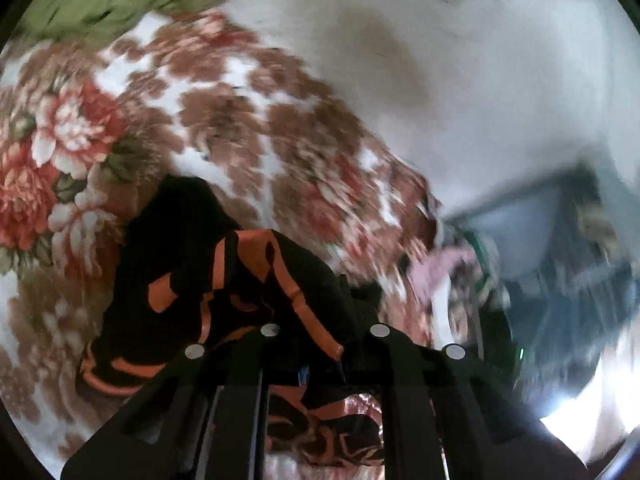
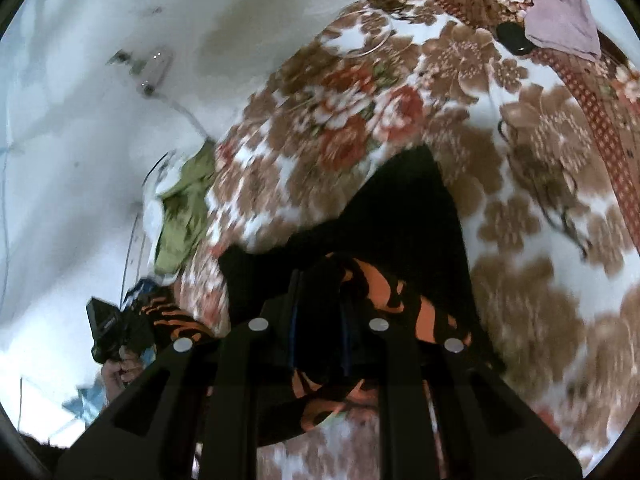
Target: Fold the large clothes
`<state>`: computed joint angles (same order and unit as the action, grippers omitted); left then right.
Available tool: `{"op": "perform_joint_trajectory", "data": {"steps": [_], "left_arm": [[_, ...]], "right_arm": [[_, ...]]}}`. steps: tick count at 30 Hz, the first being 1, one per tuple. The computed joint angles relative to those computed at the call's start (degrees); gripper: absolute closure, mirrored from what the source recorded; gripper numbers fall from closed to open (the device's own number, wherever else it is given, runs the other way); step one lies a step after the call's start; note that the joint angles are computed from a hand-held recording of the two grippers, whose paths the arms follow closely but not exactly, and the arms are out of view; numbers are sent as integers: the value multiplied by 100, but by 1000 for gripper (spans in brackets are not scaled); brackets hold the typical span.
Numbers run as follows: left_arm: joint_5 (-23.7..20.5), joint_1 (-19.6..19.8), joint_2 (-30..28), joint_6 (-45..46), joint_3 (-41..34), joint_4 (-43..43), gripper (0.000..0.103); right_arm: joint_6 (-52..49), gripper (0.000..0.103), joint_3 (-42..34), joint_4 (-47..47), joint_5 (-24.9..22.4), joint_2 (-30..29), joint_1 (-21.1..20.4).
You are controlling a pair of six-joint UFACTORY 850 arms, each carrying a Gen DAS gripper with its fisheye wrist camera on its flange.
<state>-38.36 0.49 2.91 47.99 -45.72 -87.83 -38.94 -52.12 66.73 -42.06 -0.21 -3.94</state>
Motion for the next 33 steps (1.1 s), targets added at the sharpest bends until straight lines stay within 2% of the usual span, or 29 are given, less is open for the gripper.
{"op": "perform_joint_trajectory", "data": {"steps": [4, 7, 10, 14, 17, 20, 22, 23, 24, 25, 26, 27, 28, 30, 32, 33], "left_arm": [[440, 51, -1091, -98, -632, -21, 93], [833, -98, -1887, -371, -1157, 486, 93], [1137, -212, -2393, -661, -1492, 921, 93], [1609, -398, -2769, -889, -1703, 1473, 93], [1973, -515, -2958, -1005, -1790, 1861, 92], [2085, -538, -3070, -1244, -1915, 2249, 89], [1826, -456, -3096, -1324, -1987, 2218, 88], [1629, -390, -3087, -1433, -2028, 2281, 86], [1434, -327, -3056, -1445, -2065, 2303, 76], [1253, -275, -2996, -1317, -2086, 2233, 56], [1172, -266, -2931, -1252, -2093, 2244, 46], [1025, -243, -2863, -1160, -2122, 2267, 23], [816, -213, -2772, -1034, -2162, 2271, 6], [673, -192, -2619, -1134, -2241, 2487, 5], [590, -153, -2475, -1317, -2309, 2653, 5], [692, -152, -2310, -1367, -2284, 2702, 5]], "right_arm": [[24, 87, -744, 240, 380, -1108, 44], [81, 87, -1226, 63, 623, -1803, 163], [353, 87, -1660, -439, 874, -2410, 315], [812, 87, -2095, -1083, 1104, -3032, 465], [1106, 87, -2240, -1556, 1347, -3270, 579], [1263, 88, -2351, -1430, 1282, -3443, 510], [1307, 82, -2391, -1411, 1164, -3444, 476], [1234, 65, -2392, -1348, 1086, -3422, 460], [1006, 37, -2367, -1199, 1032, -3351, 450], [802, 23, -2347, -1116, 1009, -3272, 455], [728, 3, -2342, -1104, 1029, -3196, 474], [692, 5, -2291, -1159, 1199, -3031, 509], [641, 5, -2246, -1181, 1349, -2879, 528], [240, 4, -2234, -756, 1314, -2726, 479], [343, 4, -2206, -862, 1446, -2525, 502], [400, 4, -2191, -975, 1495, -2425, 542]]}}
